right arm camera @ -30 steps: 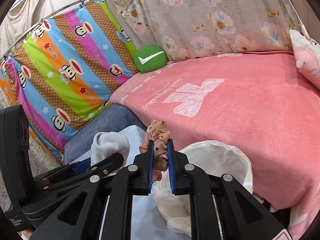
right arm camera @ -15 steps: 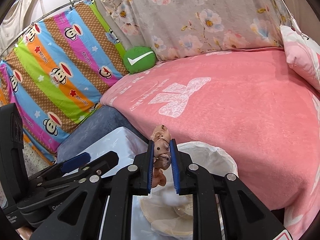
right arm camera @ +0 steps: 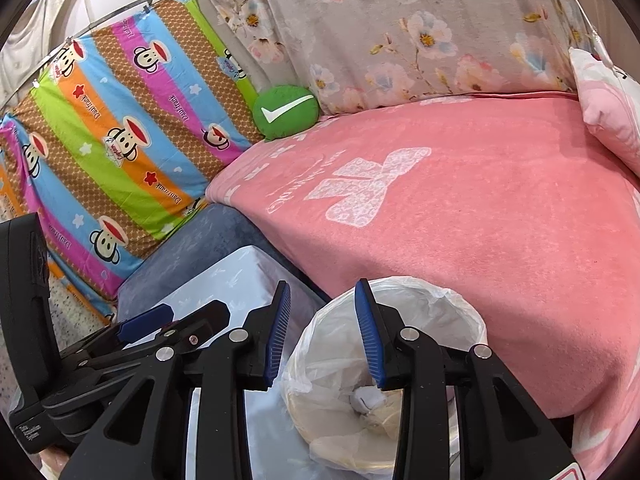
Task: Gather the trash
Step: 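Move both open grippers back toward the red velvet scrunchie on the table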
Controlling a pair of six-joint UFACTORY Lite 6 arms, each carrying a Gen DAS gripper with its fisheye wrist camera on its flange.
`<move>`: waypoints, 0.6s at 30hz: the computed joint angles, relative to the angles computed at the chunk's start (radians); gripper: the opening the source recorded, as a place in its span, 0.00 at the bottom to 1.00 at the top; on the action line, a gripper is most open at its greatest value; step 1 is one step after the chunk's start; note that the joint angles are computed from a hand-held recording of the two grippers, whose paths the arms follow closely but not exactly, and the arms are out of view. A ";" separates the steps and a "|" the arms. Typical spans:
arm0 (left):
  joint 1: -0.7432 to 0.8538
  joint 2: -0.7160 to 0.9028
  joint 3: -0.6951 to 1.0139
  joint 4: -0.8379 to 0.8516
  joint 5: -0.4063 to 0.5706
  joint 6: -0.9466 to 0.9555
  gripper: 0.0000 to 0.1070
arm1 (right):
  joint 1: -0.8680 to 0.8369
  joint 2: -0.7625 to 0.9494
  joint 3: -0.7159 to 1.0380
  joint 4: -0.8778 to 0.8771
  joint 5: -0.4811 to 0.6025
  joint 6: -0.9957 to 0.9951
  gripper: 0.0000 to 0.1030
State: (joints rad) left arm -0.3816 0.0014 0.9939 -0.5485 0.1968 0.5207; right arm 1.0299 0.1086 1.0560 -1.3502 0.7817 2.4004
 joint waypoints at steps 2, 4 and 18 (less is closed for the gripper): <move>0.016 -0.003 -0.006 -0.015 0.001 0.017 0.75 | -0.003 0.017 0.017 0.002 -0.011 -0.009 0.33; 0.035 -0.005 -0.012 -0.048 0.006 0.052 0.75 | -0.002 0.033 0.033 0.004 -0.019 -0.014 0.33; 0.194 -0.019 -0.054 -0.263 0.038 0.290 0.75 | 0.011 0.240 0.266 0.055 -0.081 -0.136 0.33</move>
State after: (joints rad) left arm -0.1878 -0.0178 0.9400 -0.8114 0.2349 0.8105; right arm 1.0411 0.3482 1.3221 -1.2949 0.7010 2.2645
